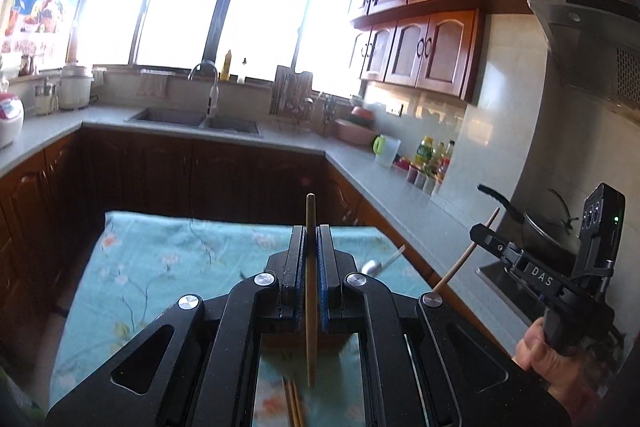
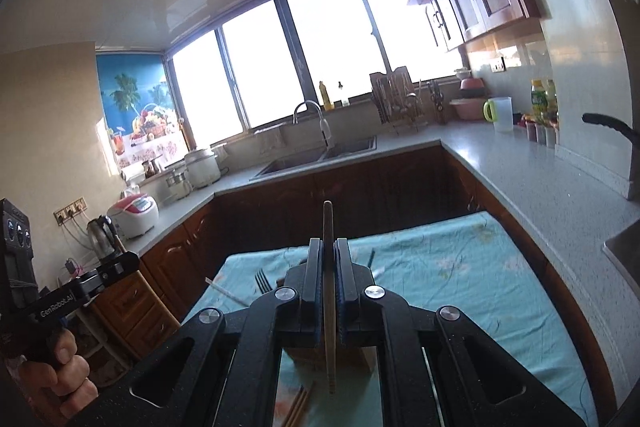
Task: Organize utensils
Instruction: 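Lift the chopsticks with both tools and carry them above the wooden holder, then lower both chopsticks into the holder slots and open both tools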
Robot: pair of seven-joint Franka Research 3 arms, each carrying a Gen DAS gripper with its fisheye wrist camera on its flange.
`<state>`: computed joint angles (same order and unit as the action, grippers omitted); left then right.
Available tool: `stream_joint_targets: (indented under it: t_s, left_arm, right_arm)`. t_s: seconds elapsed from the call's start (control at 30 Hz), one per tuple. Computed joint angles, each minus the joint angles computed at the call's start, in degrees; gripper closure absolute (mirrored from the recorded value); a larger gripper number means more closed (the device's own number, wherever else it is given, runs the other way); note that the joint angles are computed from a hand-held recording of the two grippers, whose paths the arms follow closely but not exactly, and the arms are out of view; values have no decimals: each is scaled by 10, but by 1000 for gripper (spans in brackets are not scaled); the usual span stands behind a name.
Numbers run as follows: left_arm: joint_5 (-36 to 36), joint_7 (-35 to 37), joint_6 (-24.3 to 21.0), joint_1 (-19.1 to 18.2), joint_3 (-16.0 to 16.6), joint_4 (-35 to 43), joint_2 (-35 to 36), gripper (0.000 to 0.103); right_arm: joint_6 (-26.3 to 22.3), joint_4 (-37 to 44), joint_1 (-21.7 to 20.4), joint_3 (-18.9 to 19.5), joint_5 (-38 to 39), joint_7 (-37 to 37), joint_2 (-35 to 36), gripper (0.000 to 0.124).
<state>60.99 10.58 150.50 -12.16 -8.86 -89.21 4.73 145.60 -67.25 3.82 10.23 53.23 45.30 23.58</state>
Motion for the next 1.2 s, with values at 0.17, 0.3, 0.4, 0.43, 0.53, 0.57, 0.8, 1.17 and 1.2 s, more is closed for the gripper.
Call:
stream_joint_targets:
  t_s: [0.17,0.3,0.4,0.43,0.53,0.57,0.8,1.17,1.2]
  left_arm:
    - [34,-12,-8,-3,17,74,45,99]
    - [47,-23,-19,-14,39,132,88,99]
    - [54,-30,-22,-25,56,157,116,99]
    - [55,-33,-23,-28,61,160,123,99]
    - [50,-48,-23,-35,71,155,135,98]
    - [49,-55,-21,-36,73,148,137,99]
    - [32,-78,-11,-34,76,102,137,98]
    - [-6,-27,-10,-36,73,90,144,97]
    - [-11,-23,-10,-35,72,91,144,97]
  right_arm:
    - [11,108,18,3,-39,36,67,118]
    - [4,212,34,5,-95,81,134,118]
    - [-12,296,44,6,-139,120,189,118]
    - [-12,313,45,10,-149,127,203,118]
    - [-16,342,51,12,-180,156,230,118]
    - [-7,322,48,17,-178,153,222,118]
    - [56,184,37,36,-151,105,169,118]
    - [25,168,42,12,-176,145,178,118]
    - [20,174,42,12,-178,149,181,118]
